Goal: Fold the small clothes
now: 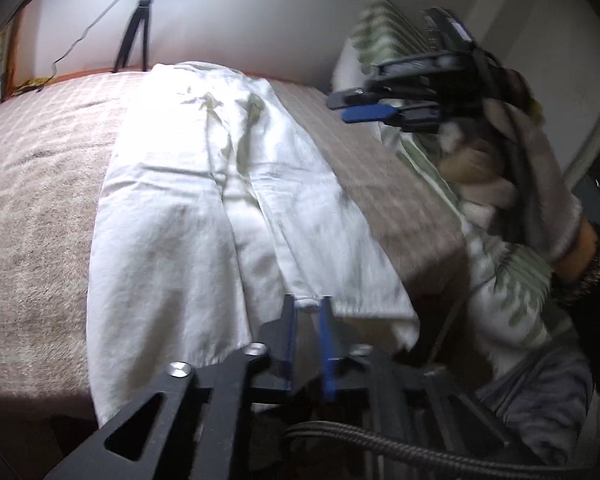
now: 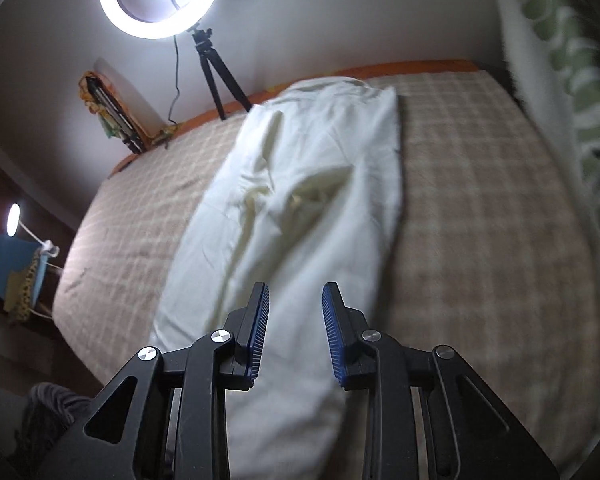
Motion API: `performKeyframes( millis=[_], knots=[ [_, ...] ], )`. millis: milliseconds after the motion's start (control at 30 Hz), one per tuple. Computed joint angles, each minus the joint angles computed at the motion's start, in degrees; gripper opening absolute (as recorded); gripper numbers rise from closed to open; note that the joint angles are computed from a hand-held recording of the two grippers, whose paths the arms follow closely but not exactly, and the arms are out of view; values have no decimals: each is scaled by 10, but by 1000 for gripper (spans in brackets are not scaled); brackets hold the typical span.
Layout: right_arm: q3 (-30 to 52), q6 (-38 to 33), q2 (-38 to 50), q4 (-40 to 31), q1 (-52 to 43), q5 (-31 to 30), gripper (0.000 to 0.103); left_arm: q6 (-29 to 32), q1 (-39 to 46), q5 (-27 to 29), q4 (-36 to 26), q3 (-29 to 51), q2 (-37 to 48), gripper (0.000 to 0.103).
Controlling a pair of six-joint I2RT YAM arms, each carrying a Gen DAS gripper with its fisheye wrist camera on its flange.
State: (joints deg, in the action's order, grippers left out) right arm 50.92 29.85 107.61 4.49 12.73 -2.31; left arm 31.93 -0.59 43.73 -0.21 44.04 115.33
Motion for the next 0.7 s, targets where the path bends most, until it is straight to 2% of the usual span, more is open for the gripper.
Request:
performKeyframes(
  millis=[33, 100, 200, 333, 567, 700],
  knots=[
    [-32, 15, -21, 7, 10, 7, 29, 13, 5, -5, 2, -9, -8, 29],
    [-79, 44, -41, 21, 31, 15, 38, 40, 24, -5, -8, -13, -17, 30],
    [-128, 81, -47, 39, 58, 18, 39, 64, 59, 1, -40, 1, -23, 34],
    [-180, 124, -33, 92, 77, -27, 39, 82, 96, -5, -70, 39, -15, 43],
    [-200, 139, 14, 149, 93, -62, 39, 58, 109, -42, -112, 126, 43, 45],
    [-193, 127, 17, 146, 104, -55, 18, 52, 101, -66, -70, 111, 39, 46]
  ],
)
